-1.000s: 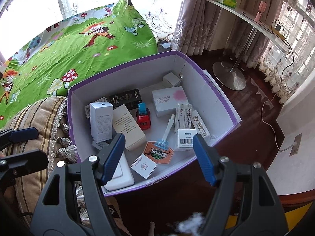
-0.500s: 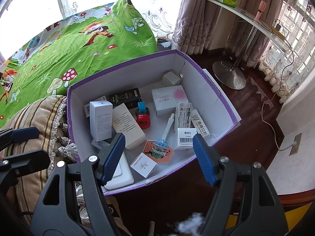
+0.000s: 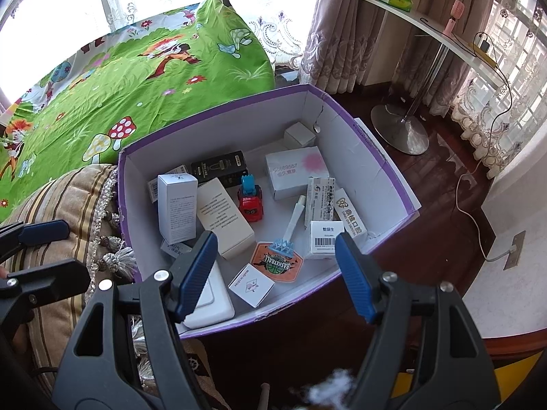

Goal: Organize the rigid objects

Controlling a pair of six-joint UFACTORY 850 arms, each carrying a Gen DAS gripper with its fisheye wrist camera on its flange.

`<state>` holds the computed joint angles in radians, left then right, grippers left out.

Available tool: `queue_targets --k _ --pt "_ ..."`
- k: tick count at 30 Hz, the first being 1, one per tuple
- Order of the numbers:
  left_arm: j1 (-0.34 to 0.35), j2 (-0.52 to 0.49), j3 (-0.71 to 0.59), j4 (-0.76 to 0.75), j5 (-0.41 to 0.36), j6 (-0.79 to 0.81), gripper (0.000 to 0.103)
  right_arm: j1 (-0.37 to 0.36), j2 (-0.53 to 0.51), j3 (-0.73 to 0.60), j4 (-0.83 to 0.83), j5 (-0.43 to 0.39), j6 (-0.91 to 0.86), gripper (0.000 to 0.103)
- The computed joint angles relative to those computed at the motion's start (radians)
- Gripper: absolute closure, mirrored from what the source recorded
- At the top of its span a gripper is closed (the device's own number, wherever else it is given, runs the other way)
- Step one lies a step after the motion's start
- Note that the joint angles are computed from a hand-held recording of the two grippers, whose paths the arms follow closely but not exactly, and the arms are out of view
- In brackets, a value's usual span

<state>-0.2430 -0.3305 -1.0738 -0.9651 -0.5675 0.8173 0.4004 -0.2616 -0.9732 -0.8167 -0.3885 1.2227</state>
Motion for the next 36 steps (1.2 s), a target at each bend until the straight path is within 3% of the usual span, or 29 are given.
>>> queue_targets --k 36 --pt "0.0 -0.002 -0.002 0.004 0.0 -0.005 0.002 -0.005 0.004 0.002 0.026 0.008 -0.017 0.029"
